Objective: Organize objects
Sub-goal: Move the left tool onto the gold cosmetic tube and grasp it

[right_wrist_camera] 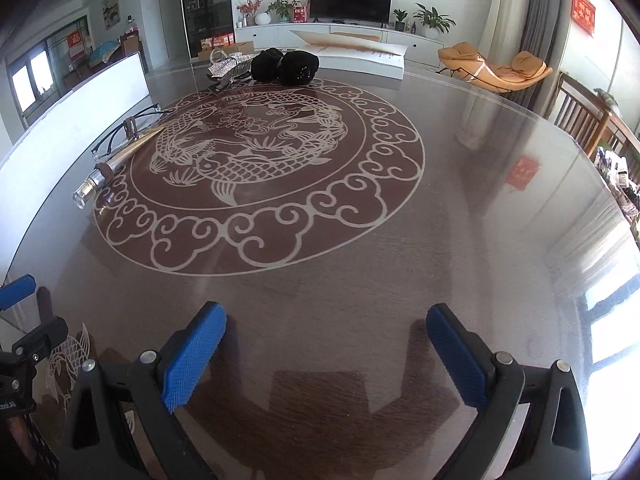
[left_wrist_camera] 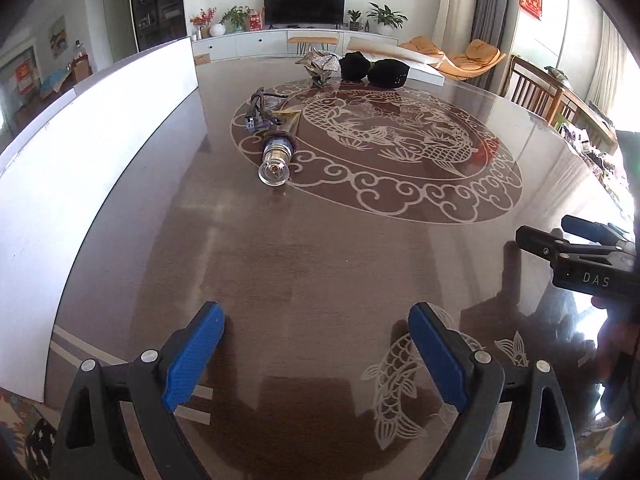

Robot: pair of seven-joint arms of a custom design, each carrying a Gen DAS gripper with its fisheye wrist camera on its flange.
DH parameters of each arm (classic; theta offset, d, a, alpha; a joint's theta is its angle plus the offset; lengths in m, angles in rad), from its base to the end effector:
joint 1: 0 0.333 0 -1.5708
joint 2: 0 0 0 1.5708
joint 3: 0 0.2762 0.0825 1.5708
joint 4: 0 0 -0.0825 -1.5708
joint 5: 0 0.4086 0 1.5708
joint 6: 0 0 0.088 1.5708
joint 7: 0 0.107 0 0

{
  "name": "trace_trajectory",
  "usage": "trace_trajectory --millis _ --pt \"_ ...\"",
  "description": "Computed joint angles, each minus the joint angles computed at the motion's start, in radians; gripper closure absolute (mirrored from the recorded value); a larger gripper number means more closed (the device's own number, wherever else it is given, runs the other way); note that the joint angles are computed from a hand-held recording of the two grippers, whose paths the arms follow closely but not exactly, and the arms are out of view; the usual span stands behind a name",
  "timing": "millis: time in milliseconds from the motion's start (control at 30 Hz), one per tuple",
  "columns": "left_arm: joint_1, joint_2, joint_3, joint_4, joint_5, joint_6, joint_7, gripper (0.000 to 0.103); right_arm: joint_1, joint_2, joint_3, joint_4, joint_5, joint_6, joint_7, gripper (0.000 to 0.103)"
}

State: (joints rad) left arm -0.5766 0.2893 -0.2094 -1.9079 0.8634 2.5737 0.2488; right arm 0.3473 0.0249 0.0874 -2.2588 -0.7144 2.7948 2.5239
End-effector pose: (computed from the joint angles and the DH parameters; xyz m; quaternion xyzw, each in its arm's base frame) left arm 0.4580 -0.4685 0.3343 -0.6375 0.7016 -0.2436 0.2049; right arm 0.5079 0.2693 0.3435 -0.7043 0.6394 -0.2180 0.2182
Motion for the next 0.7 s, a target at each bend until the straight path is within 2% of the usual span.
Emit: trace_trajectory --millis 67,233,300,500,600,700 --pt "-0.008 0.001 0.006 0.001 0.024 -0.022 -0.015 0.009 -0.002 0.002 -0.001 -0.002 0.017 0.01 -0.006 0.002" --pt "-0.005 -0.004 0.005 -0.006 0.051 -0.018 -0.033 0.008 0.0 0.003 -0.002 -0.001 0.007 0.004 0.015 0.001" --pt "0.001 -0.005 0.0 -0.009 0.038 -0.023 -0.027 0.0 0.001 0.007 -0.002 0.003 0.006 -0.002 0.024 0.0" --pt "0.001 -0.015 -0.001 -0.021 0.061 -0.021 -0.056 0.0 0.003 0.009 -0.004 0.006 0.004 -0.005 0.026 0.0" --pt "0.016 0.004 -0.013 0.01 0.001 -0.034 0.006 0.0 0.004 0.009 -0.004 0.006 0.004 -0.005 0.026 0.0" --pt "0.042 0.078 -0.018 0.117 -0.113 -0.063 0.156 0.0 0.004 0.009 -0.004 0.006 0.004 -0.005 0.027 0.0"
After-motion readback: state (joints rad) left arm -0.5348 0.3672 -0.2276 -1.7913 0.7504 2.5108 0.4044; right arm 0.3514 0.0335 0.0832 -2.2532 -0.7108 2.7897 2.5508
